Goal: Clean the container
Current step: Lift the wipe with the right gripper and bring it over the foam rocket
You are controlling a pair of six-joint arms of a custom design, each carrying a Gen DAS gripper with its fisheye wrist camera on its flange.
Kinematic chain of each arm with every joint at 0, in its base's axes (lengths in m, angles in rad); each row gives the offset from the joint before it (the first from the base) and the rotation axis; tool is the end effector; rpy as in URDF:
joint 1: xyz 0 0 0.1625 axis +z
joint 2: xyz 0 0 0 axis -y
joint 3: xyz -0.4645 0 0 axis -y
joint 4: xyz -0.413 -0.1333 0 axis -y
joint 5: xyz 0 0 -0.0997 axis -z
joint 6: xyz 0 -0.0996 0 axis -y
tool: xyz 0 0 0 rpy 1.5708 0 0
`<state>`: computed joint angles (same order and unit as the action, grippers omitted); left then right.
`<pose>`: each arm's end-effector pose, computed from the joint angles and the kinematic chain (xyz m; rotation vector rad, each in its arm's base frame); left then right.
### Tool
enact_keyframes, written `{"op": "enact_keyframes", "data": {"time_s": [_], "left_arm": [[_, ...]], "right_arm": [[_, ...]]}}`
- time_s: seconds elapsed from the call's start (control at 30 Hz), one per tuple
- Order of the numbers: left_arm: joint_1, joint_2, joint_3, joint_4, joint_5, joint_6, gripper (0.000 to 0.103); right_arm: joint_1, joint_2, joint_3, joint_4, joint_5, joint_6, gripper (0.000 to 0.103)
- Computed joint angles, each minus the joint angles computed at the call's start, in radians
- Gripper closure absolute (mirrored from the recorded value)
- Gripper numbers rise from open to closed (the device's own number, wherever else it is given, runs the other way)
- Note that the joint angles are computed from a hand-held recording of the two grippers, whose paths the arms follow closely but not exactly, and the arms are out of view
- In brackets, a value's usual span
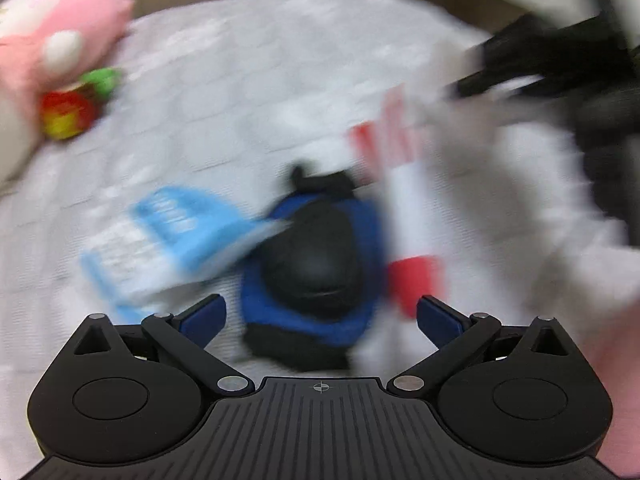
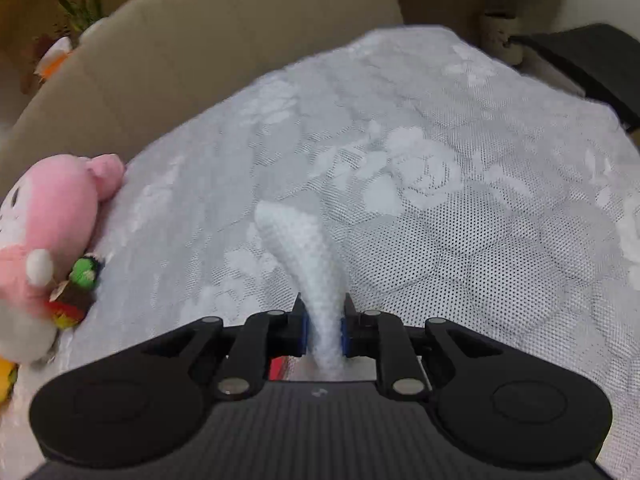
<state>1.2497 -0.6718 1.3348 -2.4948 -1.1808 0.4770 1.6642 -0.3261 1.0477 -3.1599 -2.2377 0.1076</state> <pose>-0.0930 -0.8218 0.1341 0.9907 2.5308 -0.3137 0.1529 -0.8638 0.0639 -0.3900 -2.3250 1.1536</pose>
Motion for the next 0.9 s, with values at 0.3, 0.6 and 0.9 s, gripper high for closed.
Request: {"op": "enact_keyframes", "data": {"time_s": [0.3,0.6,0.9], "left_arm": [[-0.019,0.045,-0.013,0.094,-0.063,0.010,0.000],[-0.034,0.041,0.023,-0.014,0.199,0.069,0.000],[-0.009,-0.048,-0.023,0.279,0.102,-0.148,0.000]], "right_arm": [[-0.043,0.012,-0.081,0.190,0.267,0.038,0.084],[-0.033,-0.081,0.104,0.288,0.307,0.153,0.083],[0.087,-0.058,0.218,0.020,-0.069,-0.029,0.083]]}}
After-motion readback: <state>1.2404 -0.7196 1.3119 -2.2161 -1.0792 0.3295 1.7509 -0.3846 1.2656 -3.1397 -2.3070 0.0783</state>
